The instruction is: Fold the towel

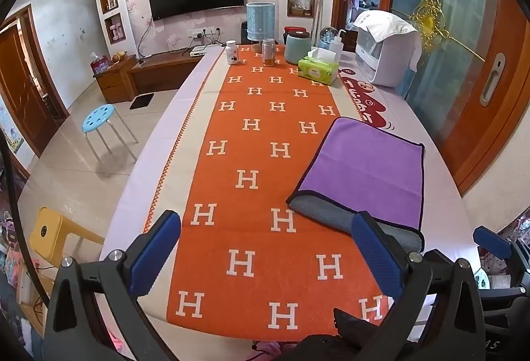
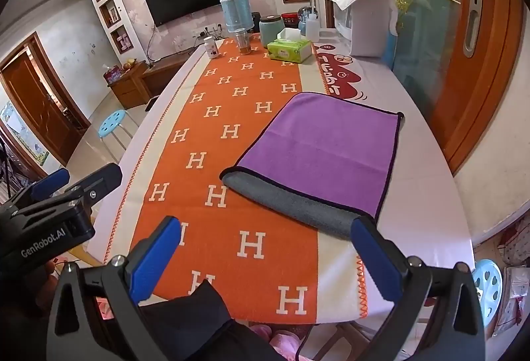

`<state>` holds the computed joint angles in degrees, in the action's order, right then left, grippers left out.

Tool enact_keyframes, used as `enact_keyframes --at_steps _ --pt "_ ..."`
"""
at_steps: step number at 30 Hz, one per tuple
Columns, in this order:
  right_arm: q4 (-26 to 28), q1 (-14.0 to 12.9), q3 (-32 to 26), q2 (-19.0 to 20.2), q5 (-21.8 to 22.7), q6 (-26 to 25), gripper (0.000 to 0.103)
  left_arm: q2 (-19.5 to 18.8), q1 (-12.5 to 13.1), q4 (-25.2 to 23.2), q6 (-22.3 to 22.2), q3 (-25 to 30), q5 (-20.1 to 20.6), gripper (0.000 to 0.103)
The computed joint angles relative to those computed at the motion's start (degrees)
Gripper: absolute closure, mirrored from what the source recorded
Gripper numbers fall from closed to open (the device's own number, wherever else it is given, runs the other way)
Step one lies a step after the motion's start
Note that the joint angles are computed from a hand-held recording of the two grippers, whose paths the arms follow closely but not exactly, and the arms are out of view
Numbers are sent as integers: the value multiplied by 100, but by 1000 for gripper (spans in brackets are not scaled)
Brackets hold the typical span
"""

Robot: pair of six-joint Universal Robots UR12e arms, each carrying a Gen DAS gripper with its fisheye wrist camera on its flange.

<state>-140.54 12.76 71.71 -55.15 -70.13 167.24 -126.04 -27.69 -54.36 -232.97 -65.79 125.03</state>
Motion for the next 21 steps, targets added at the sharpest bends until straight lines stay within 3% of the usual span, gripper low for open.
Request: enact_keyframes --at_steps 14,21 --pt "56 9 -53 29 -85 3 0 34 43 74 91 -48 -123 1" --pt "191 108 -116 36 -355 69 0 62 71 131 162 -103 -238 1"
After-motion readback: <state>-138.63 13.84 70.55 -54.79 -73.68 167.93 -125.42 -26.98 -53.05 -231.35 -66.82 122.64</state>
